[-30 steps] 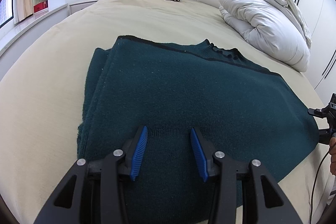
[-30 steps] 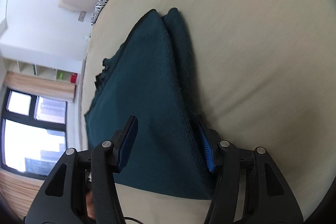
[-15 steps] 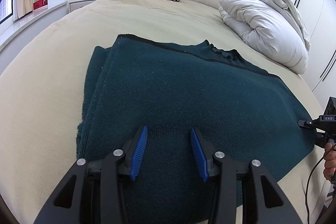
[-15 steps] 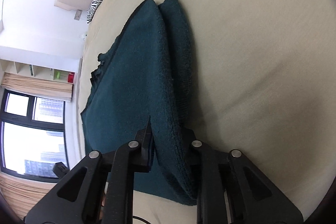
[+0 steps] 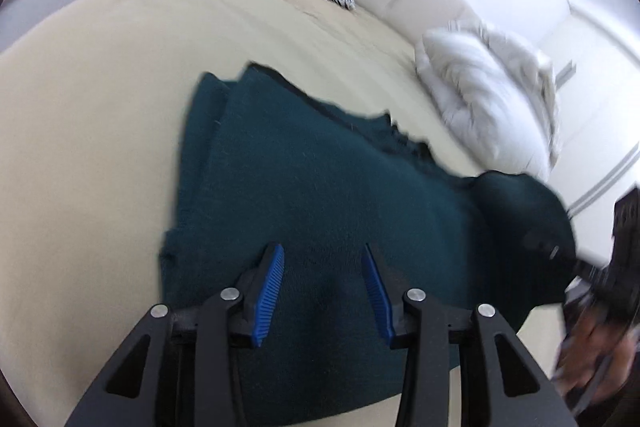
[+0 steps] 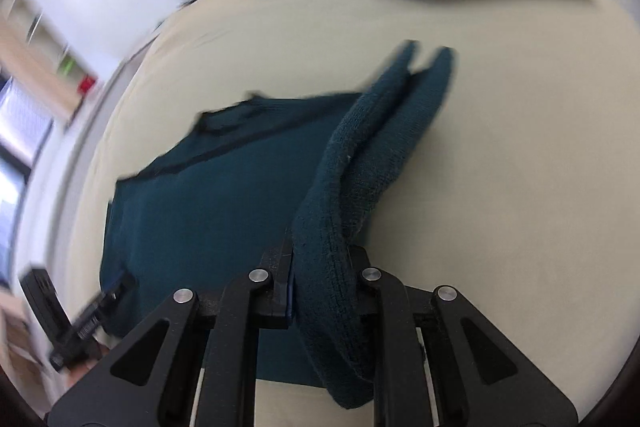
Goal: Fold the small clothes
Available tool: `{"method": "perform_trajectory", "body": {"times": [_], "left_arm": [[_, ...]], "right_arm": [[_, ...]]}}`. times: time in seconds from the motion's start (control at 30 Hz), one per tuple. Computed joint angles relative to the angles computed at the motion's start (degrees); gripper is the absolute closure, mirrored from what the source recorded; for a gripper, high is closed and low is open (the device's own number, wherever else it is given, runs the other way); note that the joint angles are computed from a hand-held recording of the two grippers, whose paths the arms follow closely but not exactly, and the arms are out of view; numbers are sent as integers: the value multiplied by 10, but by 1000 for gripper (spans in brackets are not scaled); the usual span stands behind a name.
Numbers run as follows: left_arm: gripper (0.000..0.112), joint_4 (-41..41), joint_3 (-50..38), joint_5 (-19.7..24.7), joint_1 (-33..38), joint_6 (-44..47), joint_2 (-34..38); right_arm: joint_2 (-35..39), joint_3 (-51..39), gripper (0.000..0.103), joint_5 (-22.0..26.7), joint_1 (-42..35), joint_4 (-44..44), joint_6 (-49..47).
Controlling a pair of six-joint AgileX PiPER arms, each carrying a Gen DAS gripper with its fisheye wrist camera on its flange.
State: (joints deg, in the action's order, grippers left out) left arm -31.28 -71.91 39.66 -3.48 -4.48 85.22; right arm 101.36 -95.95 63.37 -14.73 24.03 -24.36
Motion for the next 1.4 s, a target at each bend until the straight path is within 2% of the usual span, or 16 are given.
{"method": "perform_trajectory", "body": {"times": [0.1, 0.23, 0.33, 0.5, 0.63, 0.77, 0.83, 0.9, 1.0, 1.07, 1.13, 1.2, 1.23, 1.3, 1.4], "left_arm": [[64, -116, 25, 6, 58, 62, -21], [59, -181, 13, 44, 79, 107, -9], [55, -220, 0, 62, 82, 123, 13], [48, -240, -47, 84, 73, 113, 62], [47, -255, -58, 95, 83, 110, 84], [45, -284, -54, 116, 98, 127, 97], [41, -289, -62, 123, 98, 122, 104], [37, -293, -75, 129, 97, 116, 111], [37, -273, -106, 143, 88, 106, 120], [37, -252, -135, 163, 82, 99, 134], [42, -215, -201, 207, 70, 82, 172], [62, -192, -267, 258, 57, 66, 221], [77, -181, -286, 270, 52, 57, 236], [93, -177, -285, 267, 49, 54, 241], [98, -206, -245, 244, 61, 71, 225]], "right_arm": [[-66, 74, 91, -49, 139, -57, -46], [-61, 136, 91, -94, 273, -160, -21], [-82, 203, 91, -170, 337, -266, 35], [-122, 268, 91, -230, 367, -356, 48], [-151, 346, 90, -291, 439, -564, 143], [-171, 418, 90, -305, 508, -786, 287], [-181, 443, 90, -308, 521, -855, 330], [-187, 451, 90, -304, 529, -886, 348], [-200, 464, 89, -301, 541, -937, 372], [-201, 457, 89, -300, 546, -941, 372], [-196, 455, 89, -299, 556, -943, 380], [-214, 463, 88, -308, 557, -907, 350], [-224, 467, 88, -319, 551, -880, 327], [-230, 473, 87, -338, 536, -868, 320], [-237, 461, 83, -338, 526, -799, 265]]}}
